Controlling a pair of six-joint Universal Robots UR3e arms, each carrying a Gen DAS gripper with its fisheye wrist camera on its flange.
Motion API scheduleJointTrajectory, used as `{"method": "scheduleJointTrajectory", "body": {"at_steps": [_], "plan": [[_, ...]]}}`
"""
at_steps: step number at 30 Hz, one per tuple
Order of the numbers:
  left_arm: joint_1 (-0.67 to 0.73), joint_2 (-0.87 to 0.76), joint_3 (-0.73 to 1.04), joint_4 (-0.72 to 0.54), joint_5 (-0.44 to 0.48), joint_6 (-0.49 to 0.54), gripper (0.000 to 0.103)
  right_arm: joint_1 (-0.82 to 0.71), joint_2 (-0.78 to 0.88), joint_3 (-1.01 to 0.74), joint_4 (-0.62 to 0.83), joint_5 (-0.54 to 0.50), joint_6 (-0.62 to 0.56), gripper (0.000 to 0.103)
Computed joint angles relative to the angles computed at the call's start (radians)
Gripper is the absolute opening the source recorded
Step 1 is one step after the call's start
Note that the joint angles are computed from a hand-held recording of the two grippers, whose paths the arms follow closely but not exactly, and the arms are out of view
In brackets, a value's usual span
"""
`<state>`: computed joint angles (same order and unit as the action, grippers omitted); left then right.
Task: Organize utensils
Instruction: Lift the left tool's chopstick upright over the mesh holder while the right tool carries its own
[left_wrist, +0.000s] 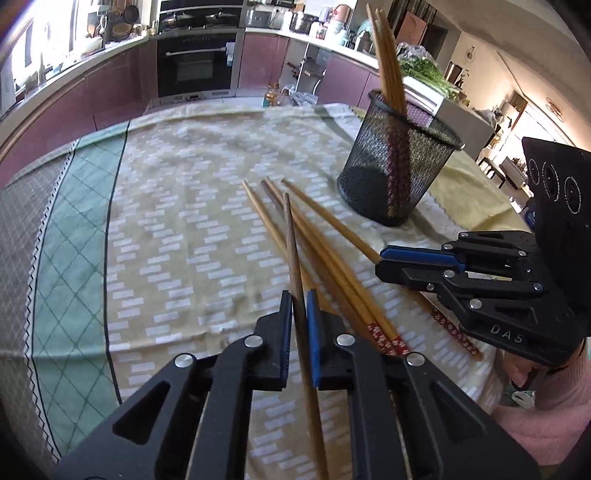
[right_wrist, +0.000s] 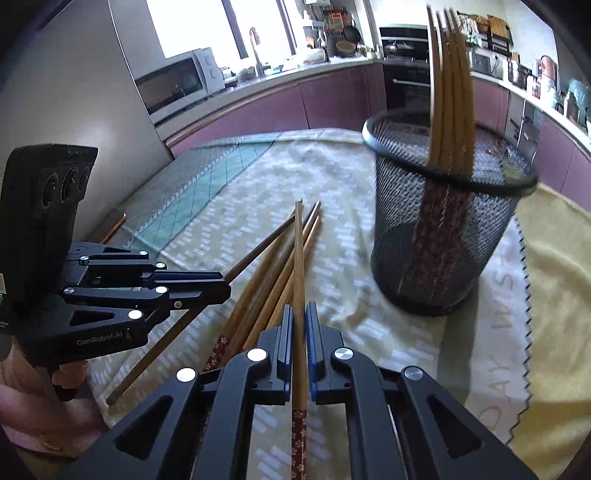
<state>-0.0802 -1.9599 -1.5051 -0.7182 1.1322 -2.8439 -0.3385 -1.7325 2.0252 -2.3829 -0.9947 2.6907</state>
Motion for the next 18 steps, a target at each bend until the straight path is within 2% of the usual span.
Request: {"method": "scheduleJointTrajectory", "body": {"at_steps": [18], "plan": [[0.111, 0.193, 0.057, -0.136, -0.274, 0.077, 0.007, -0.276, -0.26, -0.005, 0.17, 0.242, -0.085, 0.006]]}}
